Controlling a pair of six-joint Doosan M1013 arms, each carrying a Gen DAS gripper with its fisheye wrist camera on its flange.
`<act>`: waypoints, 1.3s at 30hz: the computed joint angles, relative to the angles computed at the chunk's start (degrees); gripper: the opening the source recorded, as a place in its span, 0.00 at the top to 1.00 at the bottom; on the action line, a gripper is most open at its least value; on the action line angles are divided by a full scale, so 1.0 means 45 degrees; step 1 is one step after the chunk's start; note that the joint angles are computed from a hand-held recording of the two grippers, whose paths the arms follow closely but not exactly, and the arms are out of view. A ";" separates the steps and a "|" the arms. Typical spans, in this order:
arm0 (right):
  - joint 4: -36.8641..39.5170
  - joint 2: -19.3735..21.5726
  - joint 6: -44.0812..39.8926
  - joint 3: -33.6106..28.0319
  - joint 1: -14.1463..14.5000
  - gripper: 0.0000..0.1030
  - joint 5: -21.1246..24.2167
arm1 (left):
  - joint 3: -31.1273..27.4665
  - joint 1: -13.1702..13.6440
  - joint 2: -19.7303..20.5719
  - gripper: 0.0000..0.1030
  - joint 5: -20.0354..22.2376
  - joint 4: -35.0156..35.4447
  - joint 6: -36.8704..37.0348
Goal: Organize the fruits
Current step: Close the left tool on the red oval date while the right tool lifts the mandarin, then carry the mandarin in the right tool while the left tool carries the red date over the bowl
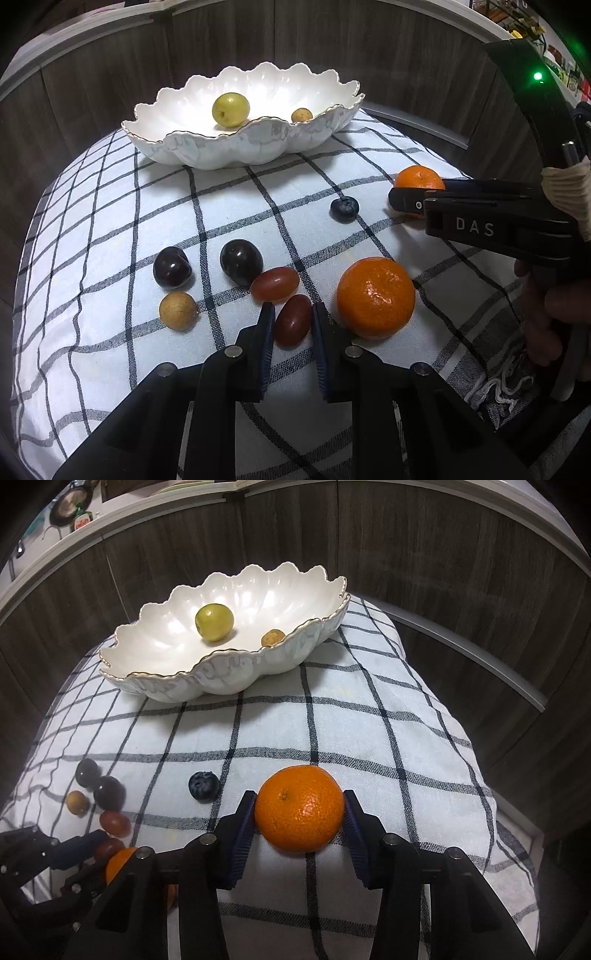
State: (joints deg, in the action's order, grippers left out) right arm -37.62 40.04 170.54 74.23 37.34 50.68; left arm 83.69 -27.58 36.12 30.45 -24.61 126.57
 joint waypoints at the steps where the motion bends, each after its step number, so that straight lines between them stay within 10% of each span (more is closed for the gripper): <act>1: -0.0044 -0.0015 0.0020 0.0004 0.0011 0.55 0.0001 | 0.0008 0.0005 -0.0012 0.80 -0.0023 -0.0022 0.0006; 39: -0.1433 -0.0374 0.0282 -0.0425 0.0347 0.55 0.0313 | -0.0516 0.0223 -0.0335 0.80 -0.0646 0.0009 -0.0950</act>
State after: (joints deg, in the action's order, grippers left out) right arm -44.07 38.35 171.82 72.32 38.90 52.09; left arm 81.37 -26.58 34.61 27.55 -24.57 122.30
